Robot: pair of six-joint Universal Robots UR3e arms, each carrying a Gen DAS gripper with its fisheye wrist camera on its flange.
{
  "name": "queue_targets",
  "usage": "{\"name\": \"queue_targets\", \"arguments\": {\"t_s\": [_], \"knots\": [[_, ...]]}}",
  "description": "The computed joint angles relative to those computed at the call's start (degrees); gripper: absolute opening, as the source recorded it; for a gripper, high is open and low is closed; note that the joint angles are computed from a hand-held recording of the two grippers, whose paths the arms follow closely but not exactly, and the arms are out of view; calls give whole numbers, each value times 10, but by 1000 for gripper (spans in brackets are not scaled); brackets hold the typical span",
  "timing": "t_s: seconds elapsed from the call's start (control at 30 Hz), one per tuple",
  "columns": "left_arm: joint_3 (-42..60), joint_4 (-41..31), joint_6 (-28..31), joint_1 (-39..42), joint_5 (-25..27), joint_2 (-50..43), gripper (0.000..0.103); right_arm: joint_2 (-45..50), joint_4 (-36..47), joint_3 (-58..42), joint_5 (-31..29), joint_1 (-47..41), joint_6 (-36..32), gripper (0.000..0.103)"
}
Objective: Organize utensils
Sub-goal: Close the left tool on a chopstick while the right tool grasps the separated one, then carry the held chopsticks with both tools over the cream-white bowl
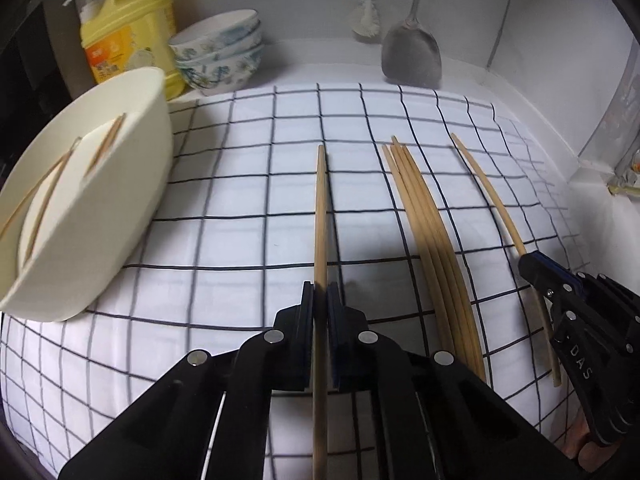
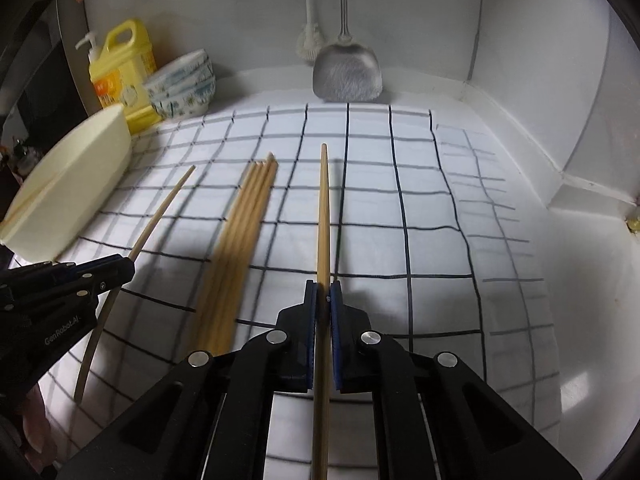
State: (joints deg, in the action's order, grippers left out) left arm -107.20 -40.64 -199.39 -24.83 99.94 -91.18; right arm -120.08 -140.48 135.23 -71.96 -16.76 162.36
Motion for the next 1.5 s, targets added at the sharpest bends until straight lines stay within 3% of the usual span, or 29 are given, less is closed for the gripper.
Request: {"name": "queue_targets", "arguments": {"t_s": [0.3,0.47,0.57,0.7,0.87,1.03,1.2,1.5], "knots": [[73,-188,-24,25,37,144,7,-100,197,-122,54,-1,7,7],[86,-273,27,108,19,246,7,-58,203,-215,-5,105,86,7],[89,-304,115,198,-25,307,7,8,163,-276,-77,218,174,7],[109,-406,314,437,-192,390,7,144,110,-381,-200,385,290,7],[160,-556,561,713,-377,410,7,314,96,-535,-273,501,391,7],[146,-511,606,747,-371,328,7,464,128,-697,-280,549,427,7],[123,-420,573,716,-342,247,7,587,202,-857,-268,563,425,7],[103,-318,515,666,-295,151,7,737,288,-1046,-212,549,410,7]]}}
